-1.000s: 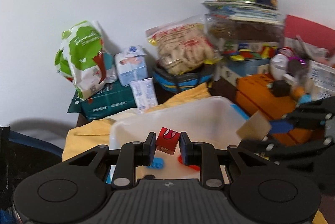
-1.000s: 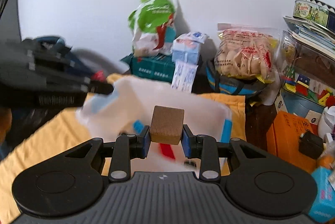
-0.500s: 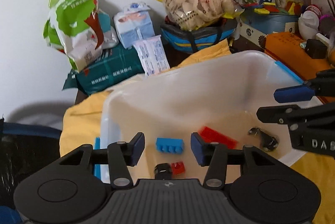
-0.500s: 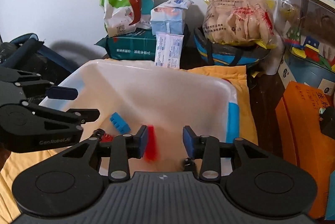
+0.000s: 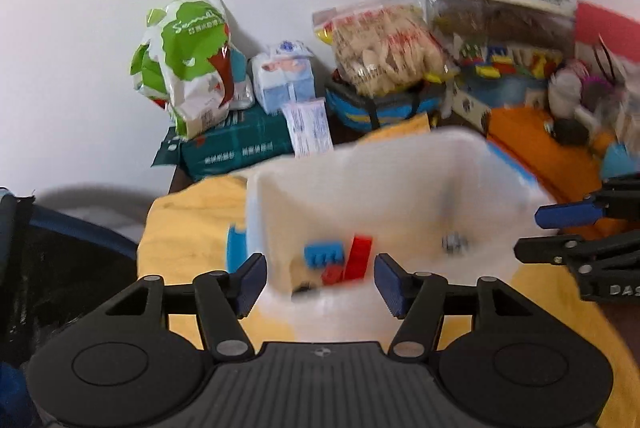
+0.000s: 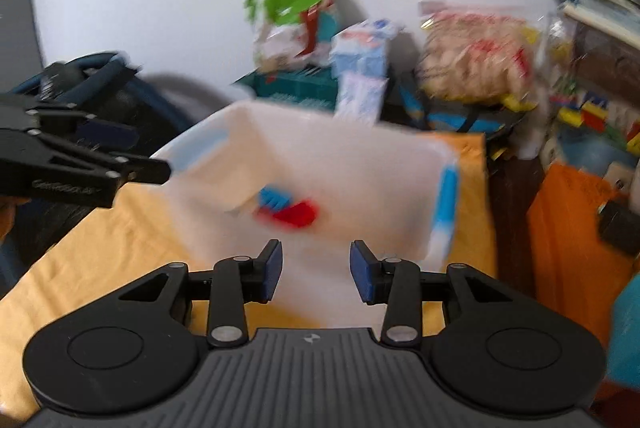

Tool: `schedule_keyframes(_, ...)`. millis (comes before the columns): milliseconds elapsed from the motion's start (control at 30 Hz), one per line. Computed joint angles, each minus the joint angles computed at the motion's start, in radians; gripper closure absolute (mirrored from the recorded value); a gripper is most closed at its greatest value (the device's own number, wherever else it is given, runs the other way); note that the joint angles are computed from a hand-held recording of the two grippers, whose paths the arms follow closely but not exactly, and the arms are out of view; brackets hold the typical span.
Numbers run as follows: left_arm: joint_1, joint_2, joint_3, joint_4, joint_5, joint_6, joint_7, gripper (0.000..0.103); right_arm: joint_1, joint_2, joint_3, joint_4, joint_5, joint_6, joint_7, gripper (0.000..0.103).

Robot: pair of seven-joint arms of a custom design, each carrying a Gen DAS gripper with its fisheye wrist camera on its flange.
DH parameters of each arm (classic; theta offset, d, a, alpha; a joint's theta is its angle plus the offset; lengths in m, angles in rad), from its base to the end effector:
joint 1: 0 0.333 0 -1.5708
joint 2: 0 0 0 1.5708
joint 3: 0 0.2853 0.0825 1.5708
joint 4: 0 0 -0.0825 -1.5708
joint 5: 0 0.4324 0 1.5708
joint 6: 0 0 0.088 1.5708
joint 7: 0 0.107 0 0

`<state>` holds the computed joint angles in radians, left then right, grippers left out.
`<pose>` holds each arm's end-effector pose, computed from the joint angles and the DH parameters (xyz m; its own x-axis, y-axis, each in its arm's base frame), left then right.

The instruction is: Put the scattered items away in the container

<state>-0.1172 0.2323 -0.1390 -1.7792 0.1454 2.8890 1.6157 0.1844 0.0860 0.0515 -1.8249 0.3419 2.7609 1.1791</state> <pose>0.6867 -0.1810 0.4823 -0.3336 -0.9332 -0.1338 -0.5696 0.3126 -0.7601 0.6642 0.1441 0.5369 0.3689 -0.9290 -0.0290 -0.6024 -0.2152 -0.7686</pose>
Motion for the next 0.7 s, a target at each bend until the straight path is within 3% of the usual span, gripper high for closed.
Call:
schedule_keyframes(67, -0.001, -0.032, 0.003, -0.057, 0.02, -0.023, 0.015, 0.039, -0.002, -0.047, 0.011, -0.063, 0.068, -0.033, -0.068, 0.061)
schedule_keyframes(167, 0.007, -0.07, -0.007, -0.132, 0.014, -0.056, 0.057, 0.039, 0.016, -0.095, 0.004, -0.137, 0.064, -0.079, -0.08, 0.061)
schedule_keyframes(367, 0.009, -0.112, -0.008, -0.226, 0.006, -0.133, 0.032, 0.039, 0.046, -0.144, -0.012, -0.197, 0.134, -0.2, -0.124, 0.062)
schedule_keyframes(500, 0.02, -0.124, -0.013, -0.276, -0.034, -0.117, 0.055, 0.04, 0.054, -0.157, -0.016, -0.218, 0.134, -0.222, -0.077, 0.061)
schedule_keyframes(600, 0.03, -0.123, -0.027, -0.31, -0.066, -0.059, 0.182, 0.04, 0.059, -0.175, -0.018, -0.238, 0.128, -0.224, -0.062, 0.061)
schedule_keyframes(700, 0.01, -0.103, -0.012, -0.312, 0.06, -0.029, 0.237, 0.042, 0.064, -0.195, -0.019, -0.258, 0.109, -0.228, -0.05, 0.061)
